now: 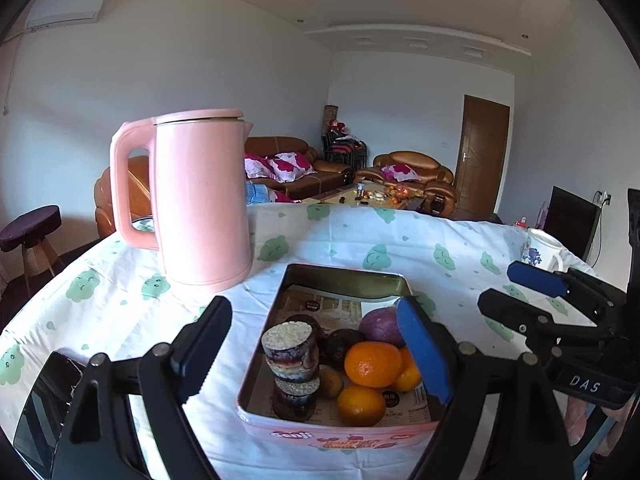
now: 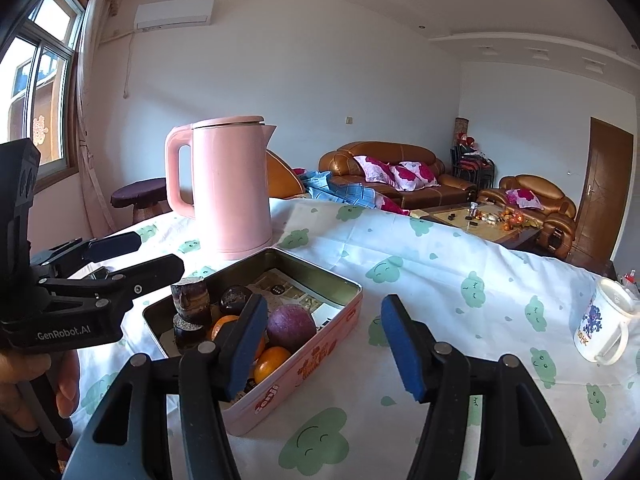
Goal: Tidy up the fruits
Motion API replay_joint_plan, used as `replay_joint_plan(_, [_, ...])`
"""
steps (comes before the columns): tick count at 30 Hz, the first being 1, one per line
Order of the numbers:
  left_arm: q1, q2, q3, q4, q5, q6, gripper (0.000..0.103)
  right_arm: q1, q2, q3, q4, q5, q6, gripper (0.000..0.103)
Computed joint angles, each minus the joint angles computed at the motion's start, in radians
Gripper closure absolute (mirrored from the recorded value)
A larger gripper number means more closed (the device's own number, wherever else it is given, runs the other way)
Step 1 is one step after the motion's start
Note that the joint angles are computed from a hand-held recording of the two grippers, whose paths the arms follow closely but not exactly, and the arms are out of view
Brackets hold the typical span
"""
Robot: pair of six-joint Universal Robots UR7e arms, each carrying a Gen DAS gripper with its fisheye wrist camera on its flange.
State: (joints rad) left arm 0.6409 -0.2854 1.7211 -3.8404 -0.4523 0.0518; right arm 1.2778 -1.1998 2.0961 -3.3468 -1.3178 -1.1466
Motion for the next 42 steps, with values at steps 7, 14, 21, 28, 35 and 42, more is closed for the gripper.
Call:
replay_joint_plan(7, [-0.010, 0.004, -0.004, 0.001, 0.006, 0.006, 0.014, -0.013, -0.020, 0.007, -0.003, 0.018, 0.011, 0.038])
replay_joint_plan(14, [-0.015, 0.007, -0.007, 0.000, 0.011, 0.012, 0.014, -0.019, -0.027, 0.010, -0.008, 0.026, 0.013, 0.038])
replay_joint_plan(21, [-0.020, 0.010, -0.011, 0.003, 0.014, 0.014, 0.014, -0.024, -0.034, 0.019, -0.023, 0.035, 0.008, 0.038])
replay_joint_plan(28, [-0.021, 0.010, -0.013, 0.005, 0.015, 0.015, 0.014, -0.030, -0.041, 0.020, -0.025, 0.042, 0.015, 0.037])
replay_joint_plan(35, [-0.022, 0.011, -0.014, 0.003, 0.014, 0.019, 0.013, -0.034, -0.042, 0.023, -0.029, 0.043, 0.012, 0.037])
replay_joint_plan(42, [-0.033, 0.029, -0.034, -0.034, 0.024, 0.074, 0.004, -0.039, -0.041, 0.023, -0.036, 0.043, 0.016, 0.037])
